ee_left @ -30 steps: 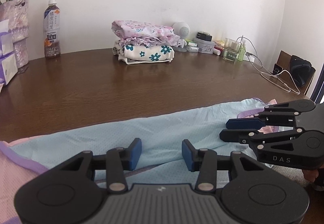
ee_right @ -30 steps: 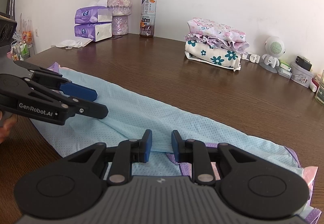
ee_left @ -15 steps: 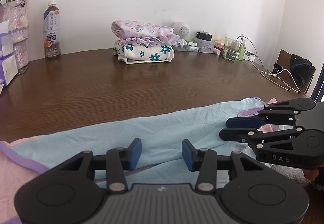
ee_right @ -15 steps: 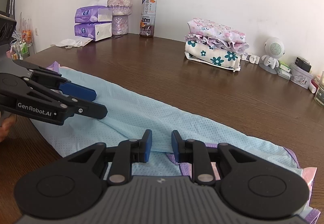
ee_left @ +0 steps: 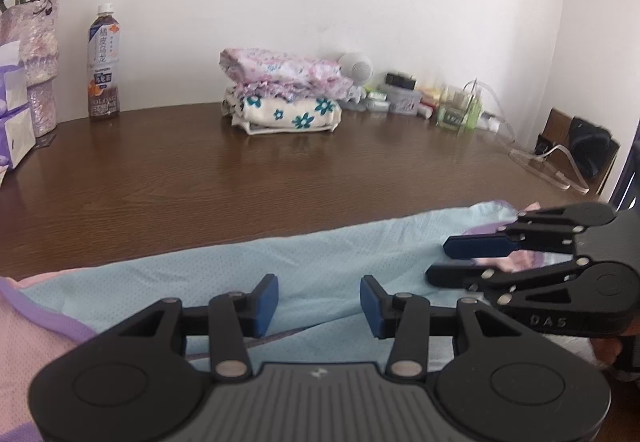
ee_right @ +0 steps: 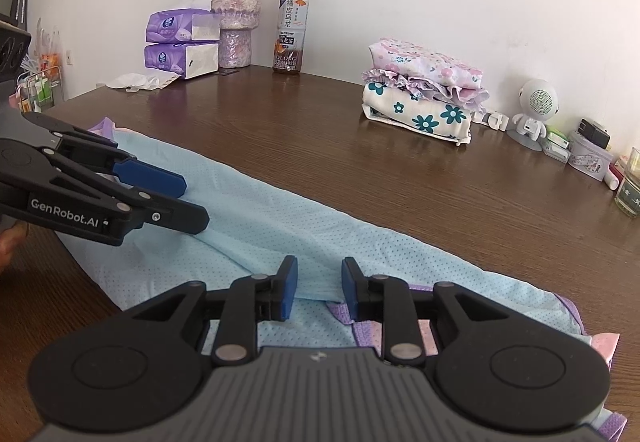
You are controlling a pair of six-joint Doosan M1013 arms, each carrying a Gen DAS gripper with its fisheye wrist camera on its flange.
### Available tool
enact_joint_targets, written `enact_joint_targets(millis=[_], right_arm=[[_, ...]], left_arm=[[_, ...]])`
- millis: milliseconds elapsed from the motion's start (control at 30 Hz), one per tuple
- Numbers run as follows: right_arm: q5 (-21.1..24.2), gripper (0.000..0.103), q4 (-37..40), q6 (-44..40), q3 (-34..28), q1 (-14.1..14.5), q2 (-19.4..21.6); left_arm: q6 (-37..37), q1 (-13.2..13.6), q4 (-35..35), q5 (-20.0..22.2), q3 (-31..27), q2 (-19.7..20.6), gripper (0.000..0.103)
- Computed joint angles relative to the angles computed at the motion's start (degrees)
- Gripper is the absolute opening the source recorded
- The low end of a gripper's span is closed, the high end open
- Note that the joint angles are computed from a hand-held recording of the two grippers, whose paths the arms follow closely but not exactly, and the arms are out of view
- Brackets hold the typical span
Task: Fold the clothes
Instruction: 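Open both grippers wide above the pink purple-trimmed garment end, then lower the right gripper onto the pink purple-trimmed end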
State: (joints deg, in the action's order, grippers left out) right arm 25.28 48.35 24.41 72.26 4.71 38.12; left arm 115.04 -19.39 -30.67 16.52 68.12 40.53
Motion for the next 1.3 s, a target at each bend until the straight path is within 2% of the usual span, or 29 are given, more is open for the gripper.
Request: enact_joint_targets(millis=[67,200,233,300,400,467,533,733,833,1167,1300], right_arm=[[0.6,0.041,1.4,-0.3,-0.1,-0.2,0.1],[0.3,0.042,6.0,-3.4,0.9,-0.5,-0.4],[0.2,0.042,7.1,-4.2,1.1,-0.6,-0.6],[-0.3,0.051,9.7,-6.1,1.8,-0.7,-1.0],[-1.2,0.060,13.8,-9.1,2.9,-0.8,-1.7],[-1.6,0.064,15.5,-10.2,3.6,-0.8,-2.1],[-2.4,0.069,15.7,-9.9,4.2,-0.7,-2.5],[-3.8,0.086,20.5,-13.8,6.5,-0.5,-3.9],[-4.6,0.102,21.6,-14.3,7.1,-0.4,-4.2],[-5.1,0.103,20.2,-8.6,7.2,-0.7,-4.3],[-4.7,0.103,18.9,-5.6,7.3,-0.9,-4.5]], left_arm=[[4.1,-0.1,-3.4,-1.8,1.0,-0.6,0.046],[7.7,-0.2,-7.3,-4.2,2.2,-1.3,0.063],[7.6,-0.2,-7.6,-4.5,2.4,-1.4,0.065],[7.4,-0.1,-8.3,-5.1,2.7,-1.6,0.073],[8.1,0.1,-9.8,-5.8,3.1,-1.8,0.078],[5.7,0.0,-7.7,-6.0,3.2,-1.9,0.084],[3.7,0.0,-5.6,-6.2,3.3,-2.0,0.085],[5.2,-0.1,-7.0,-6.4,3.7,-2.2,0.089],[5.9,-0.1,-7.6,-6.3,3.8,-2.2,0.089],[5.7,0.0,-7.8,-6.1,3.9,-2.3,0.090],[6.4,-0.1,-8.5,-5.7,3.9,-2.3,0.098]])
